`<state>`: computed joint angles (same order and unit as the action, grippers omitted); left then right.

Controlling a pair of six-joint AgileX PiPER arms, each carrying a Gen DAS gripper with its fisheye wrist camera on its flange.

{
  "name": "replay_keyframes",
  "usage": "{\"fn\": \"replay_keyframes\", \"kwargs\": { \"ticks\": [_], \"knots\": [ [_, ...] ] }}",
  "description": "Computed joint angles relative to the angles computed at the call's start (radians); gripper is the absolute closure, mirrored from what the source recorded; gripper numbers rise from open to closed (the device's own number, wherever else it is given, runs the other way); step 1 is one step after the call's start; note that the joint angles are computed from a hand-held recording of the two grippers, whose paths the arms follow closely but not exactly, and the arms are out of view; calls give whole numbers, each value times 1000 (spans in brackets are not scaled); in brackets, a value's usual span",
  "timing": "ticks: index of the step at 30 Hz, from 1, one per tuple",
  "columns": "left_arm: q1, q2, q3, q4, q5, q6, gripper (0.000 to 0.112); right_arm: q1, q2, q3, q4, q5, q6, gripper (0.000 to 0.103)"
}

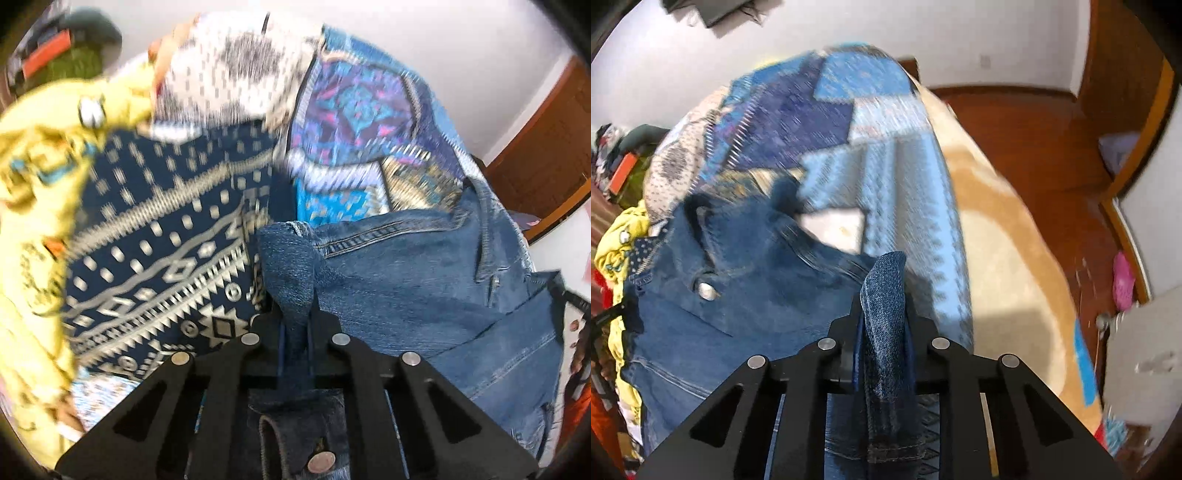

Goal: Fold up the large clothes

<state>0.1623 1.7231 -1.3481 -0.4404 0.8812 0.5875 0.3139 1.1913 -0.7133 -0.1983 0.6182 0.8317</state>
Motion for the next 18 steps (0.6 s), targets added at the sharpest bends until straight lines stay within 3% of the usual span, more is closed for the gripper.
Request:
{"fn": "replay_keyframes", "kwargs": {
  "ticks": [6,10,13,18],
  "knots": [
    [19,-73,-78,1,-18,-15,109,78,58,-192,-151,95,60,88],
    [18,-27,-168,96,-66,-90,112,80,143,-259,-228,66,106,88],
    [42,76,-282,109,9,-113,112,56,237,-295,-259,36,142,88],
    [16,103,-217,161,-39,-94,112,-12,416,-300,-255,1,143,87]
  ]
}}
